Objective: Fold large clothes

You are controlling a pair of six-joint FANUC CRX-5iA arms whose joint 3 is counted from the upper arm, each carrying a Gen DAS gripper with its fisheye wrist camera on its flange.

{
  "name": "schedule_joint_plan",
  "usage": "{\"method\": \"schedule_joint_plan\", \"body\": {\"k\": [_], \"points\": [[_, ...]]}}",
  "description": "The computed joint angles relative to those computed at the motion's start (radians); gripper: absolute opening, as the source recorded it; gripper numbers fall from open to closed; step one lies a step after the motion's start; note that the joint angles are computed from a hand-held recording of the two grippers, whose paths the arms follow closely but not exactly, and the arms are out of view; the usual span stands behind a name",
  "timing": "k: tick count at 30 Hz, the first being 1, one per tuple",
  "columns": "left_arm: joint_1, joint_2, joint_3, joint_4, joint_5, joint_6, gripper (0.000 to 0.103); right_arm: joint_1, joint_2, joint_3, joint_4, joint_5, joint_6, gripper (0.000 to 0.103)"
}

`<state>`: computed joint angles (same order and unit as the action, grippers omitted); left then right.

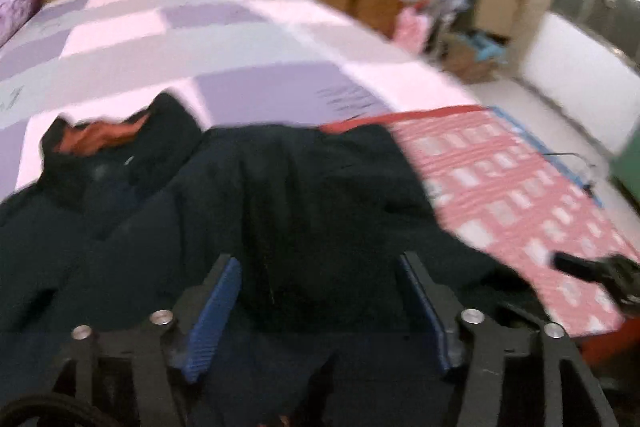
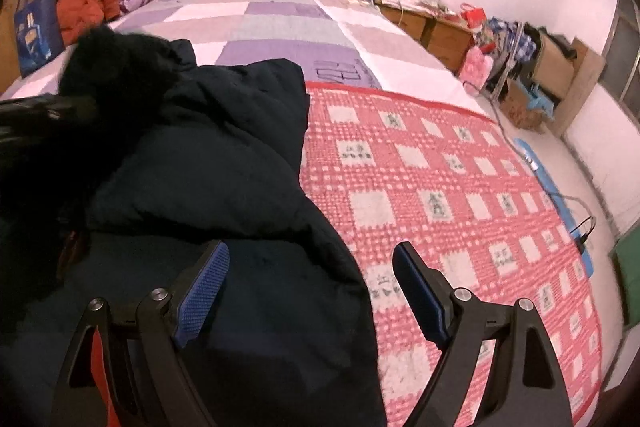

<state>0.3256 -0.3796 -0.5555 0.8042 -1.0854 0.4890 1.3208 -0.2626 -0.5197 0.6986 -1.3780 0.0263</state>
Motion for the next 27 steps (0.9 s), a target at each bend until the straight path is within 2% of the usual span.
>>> {"method": "schedule_joint_plan", "body": {"k": [1,5,7,10,12,14,15,20,23,25,27], "points": [[0.009,-0.014,-0.005,0.007,-0.008,-0.009,0.078,-0.009,0.001,0.004,-0.003,0.014,-0.006,0.087],[0.110,-0.057,-0.020,-0.007,-0.020,0.005,0.079,-0.032,0.026,0.040,0.007,0.024,-0.009,0.087],[0.182,-0.058,-0.018,-0.048,0.013,0.034,0.079,-0.037,0.038,0.059,0.021,0.030,0.009,0.087],[0.269,-0.036,0.007,-0.139,0.077,0.097,0.079,-0.057,0.057,0.089,0.036,0.093,0.041,0.087],[0.304,-0.013,0.023,-0.193,0.114,0.116,0.079,-0.082,0.074,0.112,0.031,0.165,0.064,0.093],[0.323,0.017,0.045,-0.283,0.153,0.149,0.079,-0.108,0.114,0.154,0.017,0.228,0.091,0.094],[0.336,0.028,0.043,-0.295,0.159,0.139,0.079,-0.120,0.135,0.176,0.008,0.246,0.109,0.094],[0.424,0.018,-0.031,-0.194,0.135,0.010,0.082,-0.182,0.266,0.307,-0.056,0.311,0.211,0.094],[0.470,-0.006,-0.063,-0.125,0.103,-0.011,0.082,-0.225,0.355,0.410,-0.182,0.293,0.310,0.093],[0.502,-0.018,-0.072,-0.098,0.085,-0.013,0.082,-0.255,0.405,0.481,-0.322,0.284,0.418,0.089],[0.536,-0.032,-0.081,-0.088,0.091,-0.015,0.082,-0.249,0.406,0.471,-0.317,0.317,0.431,0.057]]}}
